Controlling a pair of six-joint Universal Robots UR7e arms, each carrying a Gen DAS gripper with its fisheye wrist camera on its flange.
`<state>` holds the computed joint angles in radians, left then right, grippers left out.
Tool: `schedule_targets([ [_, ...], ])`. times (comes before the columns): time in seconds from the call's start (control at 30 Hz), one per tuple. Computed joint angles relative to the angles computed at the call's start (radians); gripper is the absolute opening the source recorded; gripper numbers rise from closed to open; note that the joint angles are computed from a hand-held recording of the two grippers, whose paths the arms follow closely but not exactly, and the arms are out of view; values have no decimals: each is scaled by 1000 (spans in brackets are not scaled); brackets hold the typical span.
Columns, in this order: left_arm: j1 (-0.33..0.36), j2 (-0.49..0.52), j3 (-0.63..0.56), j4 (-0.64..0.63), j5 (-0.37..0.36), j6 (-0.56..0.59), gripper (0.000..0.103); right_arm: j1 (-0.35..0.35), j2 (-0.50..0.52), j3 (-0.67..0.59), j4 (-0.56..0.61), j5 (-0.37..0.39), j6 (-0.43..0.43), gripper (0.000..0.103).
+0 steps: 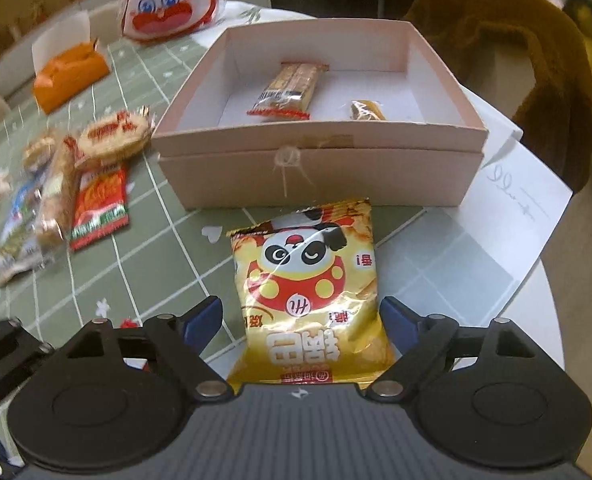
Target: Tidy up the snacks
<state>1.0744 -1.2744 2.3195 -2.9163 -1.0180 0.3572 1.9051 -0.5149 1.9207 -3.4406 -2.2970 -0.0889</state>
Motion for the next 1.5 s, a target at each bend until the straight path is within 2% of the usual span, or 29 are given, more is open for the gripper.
schedule_targets([
  [0.1,35,-22,-23,18,-16,-44,50,7,12,-3,-14,-15,11,86],
  [0.23,63,-42,-42,31,1,-72,48,23,32,-9,-16,-39,-2,86],
  [0.37,81,-61,-55,63,-26,-101,44,37,56,-19,-33,-61,-22,86],
  [0.6,68,-61,-45,58,-11,-130,43,41,71,-35,-49,-69,-22,87],
  [0.7,68,-63,-45,65,-12,-144,43,50,73,-25,-62,-63,-49,80],
  [0.8,71,-62,-53,77,-15,-143,43,62,63,2,-55,-48,-19,75],
  [1.0,74,-76,-45,90,-27,-129,43,105,42,51,18,-60,91,76],
  [1.1,84,-90,-41,93,-49,-128,42,114,37,64,34,-63,117,77],
  [1.33,124,-108,-51,96,-114,-159,31,115,29,79,25,-78,142,79],
  [1.5,113,-107,-44,88,-95,-159,29,111,15,105,-23,-59,90,79],
])
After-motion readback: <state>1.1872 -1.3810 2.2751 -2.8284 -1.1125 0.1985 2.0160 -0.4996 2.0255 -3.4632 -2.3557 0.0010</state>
